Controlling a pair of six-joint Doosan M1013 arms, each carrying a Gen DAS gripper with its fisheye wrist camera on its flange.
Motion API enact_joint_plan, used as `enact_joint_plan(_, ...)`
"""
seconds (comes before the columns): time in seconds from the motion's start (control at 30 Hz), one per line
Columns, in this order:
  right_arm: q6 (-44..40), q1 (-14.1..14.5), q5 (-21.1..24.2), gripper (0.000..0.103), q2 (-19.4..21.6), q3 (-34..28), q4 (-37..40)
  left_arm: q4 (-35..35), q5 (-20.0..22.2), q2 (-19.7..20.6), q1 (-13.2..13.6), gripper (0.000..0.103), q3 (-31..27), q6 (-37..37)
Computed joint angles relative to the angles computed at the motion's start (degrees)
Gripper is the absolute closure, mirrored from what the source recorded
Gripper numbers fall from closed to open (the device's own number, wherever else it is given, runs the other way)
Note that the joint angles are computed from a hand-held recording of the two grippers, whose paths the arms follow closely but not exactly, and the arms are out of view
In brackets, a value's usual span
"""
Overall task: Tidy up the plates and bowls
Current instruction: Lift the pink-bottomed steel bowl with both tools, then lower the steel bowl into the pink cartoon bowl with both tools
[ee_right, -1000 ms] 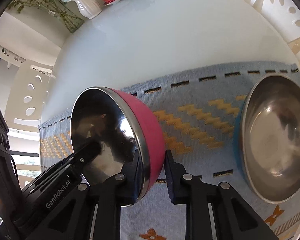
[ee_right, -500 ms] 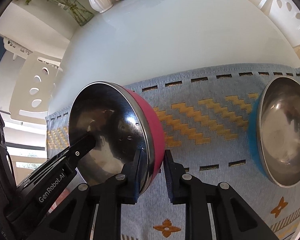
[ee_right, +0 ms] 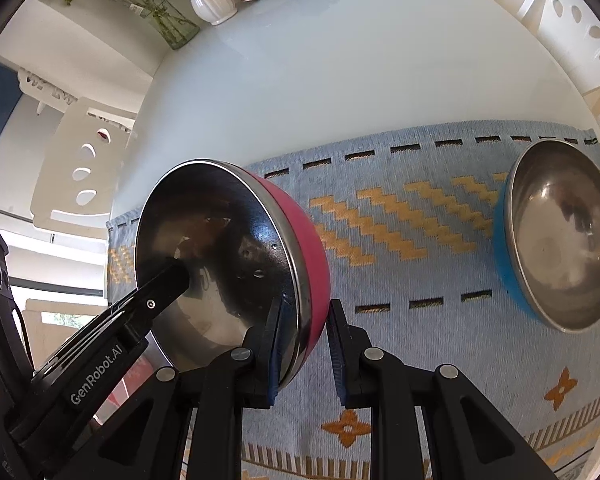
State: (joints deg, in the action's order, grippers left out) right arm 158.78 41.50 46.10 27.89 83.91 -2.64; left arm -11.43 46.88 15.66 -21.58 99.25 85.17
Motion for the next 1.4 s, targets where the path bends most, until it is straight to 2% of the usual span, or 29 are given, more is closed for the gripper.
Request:
enact_joint_plan(0.27, 0.0, 1.2, 1.3, 0.083, 0.4, -1.7, -0.6, 0.3, 0.3, -1.5, 0.4, 0.094, 0.9, -0.5)
enact_joint_plan(0.57, 0.2, 3.1, 3.6, 0.083, 1.4, -4.5, -1.4, 0.0, 0.3, -4.3, 2.3, 0.094, 3.2, 0.7)
enact_joint_plan(0.87, 0.0, 5.1, 6.2, 0.083, 3.8, -8.7, -1.3, -1.1, 0.5, -6.7, 5.4, 0.094, 5.5, 3.2)
enact_joint_plan(1.13, 0.3, 7.0, 9.9, 0.083, 6.6, -14.4, -2.2, -2.8, 1.5, -8.6, 9.2, 0.094, 6.5, 6.6)
enact_joint_plan(1.4, -0.4, 8.7, 13.4, 0.083, 10.4, -22.5, -3.0, -2.5, 1.9, -9.7, 13.4, 0.093, 5.9, 8.6)
